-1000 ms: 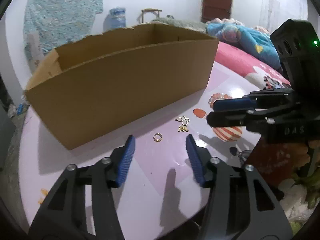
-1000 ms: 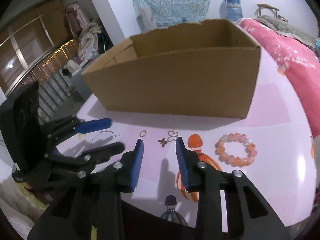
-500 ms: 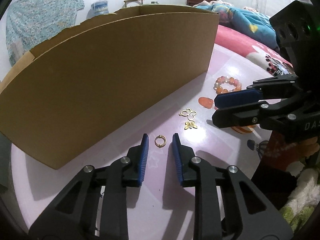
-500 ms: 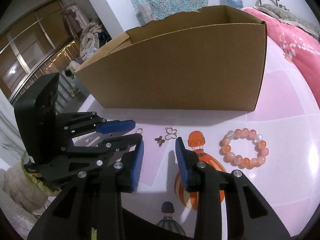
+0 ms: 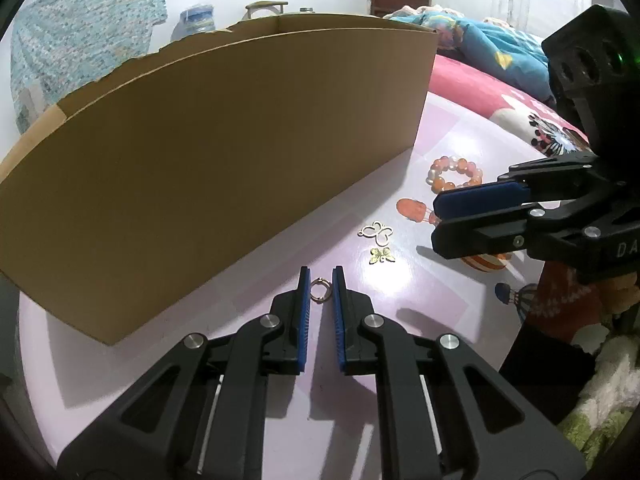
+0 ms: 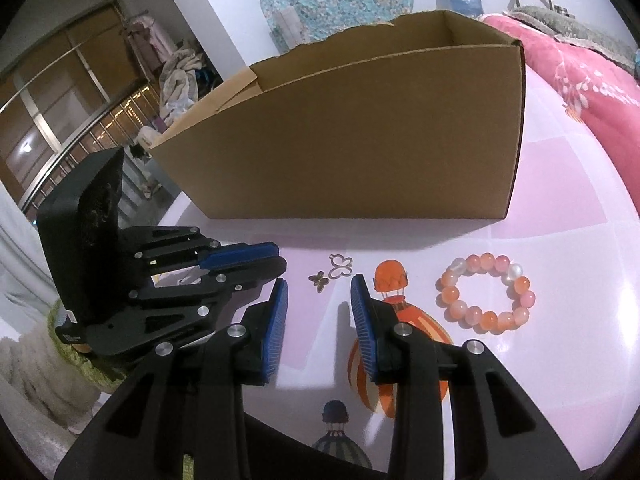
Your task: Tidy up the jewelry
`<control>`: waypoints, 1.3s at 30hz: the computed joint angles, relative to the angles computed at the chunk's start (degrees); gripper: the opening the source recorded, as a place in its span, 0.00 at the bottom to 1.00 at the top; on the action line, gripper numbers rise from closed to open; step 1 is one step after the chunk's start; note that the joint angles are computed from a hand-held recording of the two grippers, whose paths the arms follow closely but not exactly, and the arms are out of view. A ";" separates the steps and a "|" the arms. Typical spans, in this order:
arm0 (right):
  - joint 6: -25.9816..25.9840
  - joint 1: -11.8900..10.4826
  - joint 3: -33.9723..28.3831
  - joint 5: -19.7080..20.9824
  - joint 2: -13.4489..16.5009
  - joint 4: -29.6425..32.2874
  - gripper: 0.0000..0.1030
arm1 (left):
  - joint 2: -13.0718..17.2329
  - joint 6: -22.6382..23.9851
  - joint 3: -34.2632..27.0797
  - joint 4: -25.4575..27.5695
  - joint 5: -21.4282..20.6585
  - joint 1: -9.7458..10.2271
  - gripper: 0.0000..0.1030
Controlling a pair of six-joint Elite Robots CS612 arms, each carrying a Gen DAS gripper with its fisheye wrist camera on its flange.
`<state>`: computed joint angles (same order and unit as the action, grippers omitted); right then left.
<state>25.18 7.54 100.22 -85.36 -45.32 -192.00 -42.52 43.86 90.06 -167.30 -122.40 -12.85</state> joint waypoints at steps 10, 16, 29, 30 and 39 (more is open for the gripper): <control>-3.81 1.37 -2.94 -4.37 1.03 4.89 0.31 | -0.41 -5.46 1.06 -1.55 0.85 1.23 0.09; -5.41 1.51 -4.65 -8.59 1.39 7.23 0.31 | -0.11 -6.27 0.69 -1.41 -0.26 1.67 0.09; -7.82 2.32 -8.39 -12.80 2.63 14.33 0.25 | 0.33 -6.82 -0.01 -0.81 -1.90 2.09 0.09; -7.56 2.50 -8.59 -12.98 2.68 14.66 0.25 | 0.36 -6.80 -0.08 -0.64 -2.03 2.14 0.09; -3.98 3.09 -10.61 -14.00 2.91 19.00 0.15 | 0.40 -6.84 -0.11 -0.62 -2.27 2.20 0.09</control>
